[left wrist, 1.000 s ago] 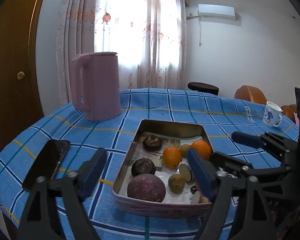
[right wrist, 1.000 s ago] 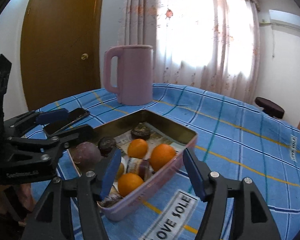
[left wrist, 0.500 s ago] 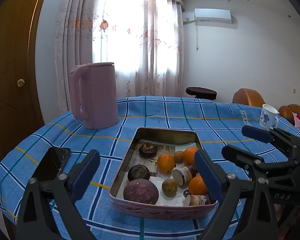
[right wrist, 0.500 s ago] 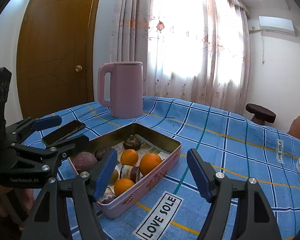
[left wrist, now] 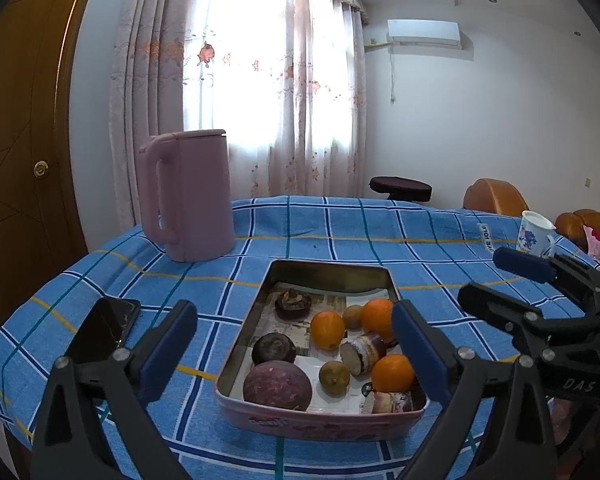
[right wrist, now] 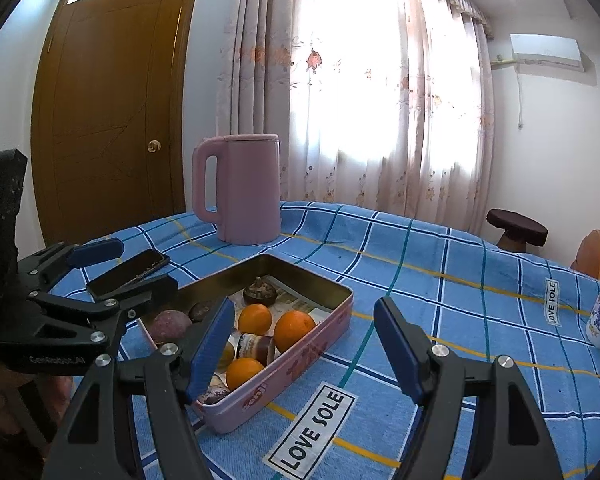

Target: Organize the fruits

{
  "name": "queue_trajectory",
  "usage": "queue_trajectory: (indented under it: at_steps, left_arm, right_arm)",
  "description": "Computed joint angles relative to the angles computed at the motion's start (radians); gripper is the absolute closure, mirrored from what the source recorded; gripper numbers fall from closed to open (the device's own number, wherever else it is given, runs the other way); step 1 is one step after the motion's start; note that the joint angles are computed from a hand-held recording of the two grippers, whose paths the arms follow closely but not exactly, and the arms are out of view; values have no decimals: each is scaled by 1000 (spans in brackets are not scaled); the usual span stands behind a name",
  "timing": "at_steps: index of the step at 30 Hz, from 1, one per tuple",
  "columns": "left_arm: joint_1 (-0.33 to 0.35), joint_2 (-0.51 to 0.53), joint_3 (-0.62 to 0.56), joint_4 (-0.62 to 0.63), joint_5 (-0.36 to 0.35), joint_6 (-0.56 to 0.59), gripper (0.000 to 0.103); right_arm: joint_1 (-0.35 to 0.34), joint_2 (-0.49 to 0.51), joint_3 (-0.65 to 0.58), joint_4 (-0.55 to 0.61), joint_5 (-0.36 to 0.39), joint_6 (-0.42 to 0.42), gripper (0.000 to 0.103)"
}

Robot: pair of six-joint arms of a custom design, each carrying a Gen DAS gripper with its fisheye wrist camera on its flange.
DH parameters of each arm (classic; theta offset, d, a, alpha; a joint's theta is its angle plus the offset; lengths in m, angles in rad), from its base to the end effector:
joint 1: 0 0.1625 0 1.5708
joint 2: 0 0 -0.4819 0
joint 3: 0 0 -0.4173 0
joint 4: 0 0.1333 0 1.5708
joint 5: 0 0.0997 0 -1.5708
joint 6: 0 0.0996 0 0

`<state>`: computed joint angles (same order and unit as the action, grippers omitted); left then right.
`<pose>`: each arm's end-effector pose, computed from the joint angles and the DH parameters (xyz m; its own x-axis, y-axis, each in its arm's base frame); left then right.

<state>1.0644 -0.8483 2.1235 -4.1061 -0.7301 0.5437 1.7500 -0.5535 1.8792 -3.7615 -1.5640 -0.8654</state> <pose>-0.0775 -0.5676 0.1994 -0.7169 -0.1158 -0.6875 0.6066 0.3824 -0.6970 0.2480 -0.6174 0.0223 -0.5493 -0.6048 0.5766 -0.8234 0.2742 -0.4968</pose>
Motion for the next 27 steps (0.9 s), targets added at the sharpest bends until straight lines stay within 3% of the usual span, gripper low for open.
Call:
queue_trajectory:
  at_steps: [27]
  left_arm:
    - [-8,10,-5,-16,20,12,0]
  right_arm:
    - [-12,-19,30,-38,15,22,29]
